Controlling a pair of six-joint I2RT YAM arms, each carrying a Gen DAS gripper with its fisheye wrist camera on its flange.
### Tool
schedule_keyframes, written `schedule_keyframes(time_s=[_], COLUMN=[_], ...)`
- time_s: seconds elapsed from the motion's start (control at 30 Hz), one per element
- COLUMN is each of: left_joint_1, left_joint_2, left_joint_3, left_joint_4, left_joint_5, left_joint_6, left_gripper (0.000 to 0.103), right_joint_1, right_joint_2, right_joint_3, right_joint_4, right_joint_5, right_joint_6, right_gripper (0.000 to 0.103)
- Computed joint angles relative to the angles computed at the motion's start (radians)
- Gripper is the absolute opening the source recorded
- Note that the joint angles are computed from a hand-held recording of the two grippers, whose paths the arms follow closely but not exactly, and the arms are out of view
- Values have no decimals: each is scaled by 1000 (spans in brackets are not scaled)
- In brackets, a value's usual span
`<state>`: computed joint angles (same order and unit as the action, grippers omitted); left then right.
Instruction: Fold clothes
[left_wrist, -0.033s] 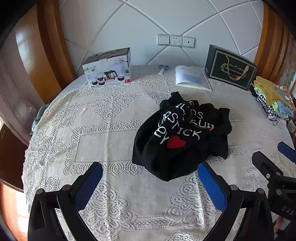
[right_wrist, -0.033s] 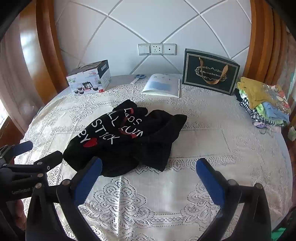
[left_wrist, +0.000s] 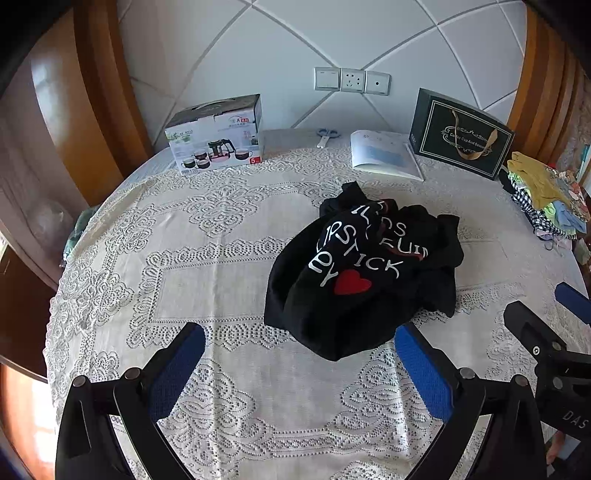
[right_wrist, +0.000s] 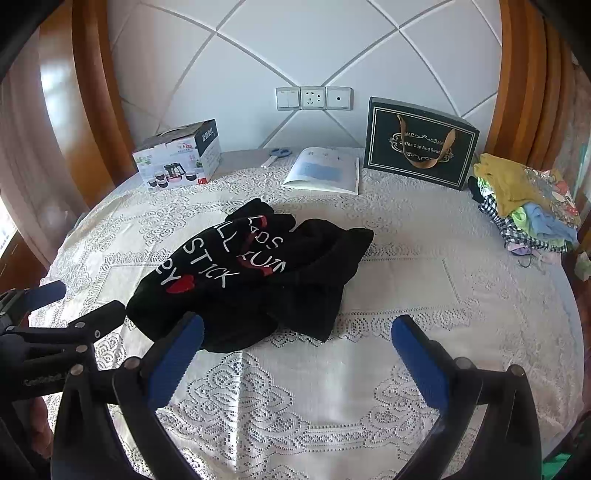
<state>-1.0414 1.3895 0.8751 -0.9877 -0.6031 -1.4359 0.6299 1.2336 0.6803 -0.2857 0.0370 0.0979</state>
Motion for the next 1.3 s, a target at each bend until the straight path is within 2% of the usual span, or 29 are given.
schedule_keyframes(time_s=[0.3, 0.8, 1.3], left_joint_1=[8, 8, 21], left_joint_2=[-31, -23, -28], left_joint_3=[-46, -33, -39], left_joint_4=[42, 7, 13], left_joint_5=[15, 34, 47], left_joint_6=[24, -9, -5], left_gripper=[103, 103, 103], right_joint_1=[9, 0, -3], right_joint_2=[-6, 3, 9], right_joint_3=[1, 30, 21], right_joint_4=[-3, -48, -41], right_joint_5=[3, -5, -3], right_joint_6=[3, 10, 14], right_gripper=[103, 103, 103])
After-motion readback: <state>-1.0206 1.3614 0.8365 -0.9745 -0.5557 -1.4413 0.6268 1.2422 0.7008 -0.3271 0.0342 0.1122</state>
